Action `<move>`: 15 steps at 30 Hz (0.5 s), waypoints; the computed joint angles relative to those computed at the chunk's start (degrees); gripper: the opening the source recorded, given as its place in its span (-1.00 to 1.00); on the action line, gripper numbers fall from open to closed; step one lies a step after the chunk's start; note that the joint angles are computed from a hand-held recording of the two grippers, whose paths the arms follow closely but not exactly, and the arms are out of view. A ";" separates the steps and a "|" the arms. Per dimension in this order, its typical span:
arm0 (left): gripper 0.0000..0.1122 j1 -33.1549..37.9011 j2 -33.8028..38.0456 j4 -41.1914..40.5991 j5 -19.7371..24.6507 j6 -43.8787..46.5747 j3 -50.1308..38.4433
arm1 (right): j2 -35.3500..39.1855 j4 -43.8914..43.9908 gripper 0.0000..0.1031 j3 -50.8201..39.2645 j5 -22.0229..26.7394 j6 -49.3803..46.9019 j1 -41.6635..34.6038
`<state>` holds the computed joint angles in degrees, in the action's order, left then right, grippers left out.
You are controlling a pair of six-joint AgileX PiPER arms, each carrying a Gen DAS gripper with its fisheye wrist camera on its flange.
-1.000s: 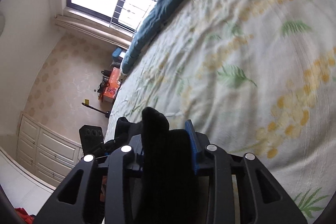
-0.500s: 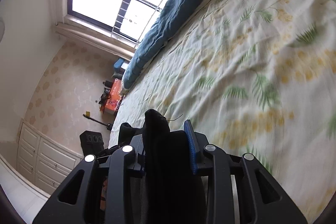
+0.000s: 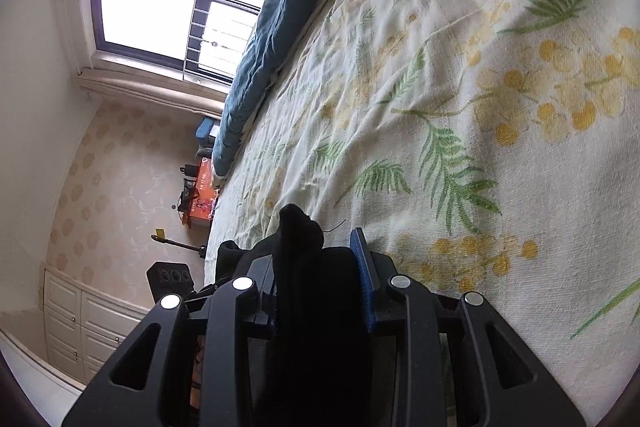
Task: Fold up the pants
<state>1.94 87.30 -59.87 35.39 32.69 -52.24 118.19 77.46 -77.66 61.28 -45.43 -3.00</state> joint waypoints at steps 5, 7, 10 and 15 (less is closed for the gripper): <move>-0.55 0.62 0.22 -2.29 0.46 1.98 0.54 | 0.31 0.34 -0.41 0.25 -0.02 -0.59 -0.13; -0.54 0.82 0.30 -3.11 0.62 2.66 0.78 | 0.27 0.33 -0.41 0.23 0.04 -0.55 -0.11; -0.50 0.93 0.33 -3.73 0.61 2.99 1.00 | 0.21 0.43 -0.41 0.34 -0.01 -0.59 -0.08; -0.21 0.21 -0.59 -5.45 -1.44 4.04 2.57 | -0.18 0.41 -0.36 0.82 0.48 0.19 -0.37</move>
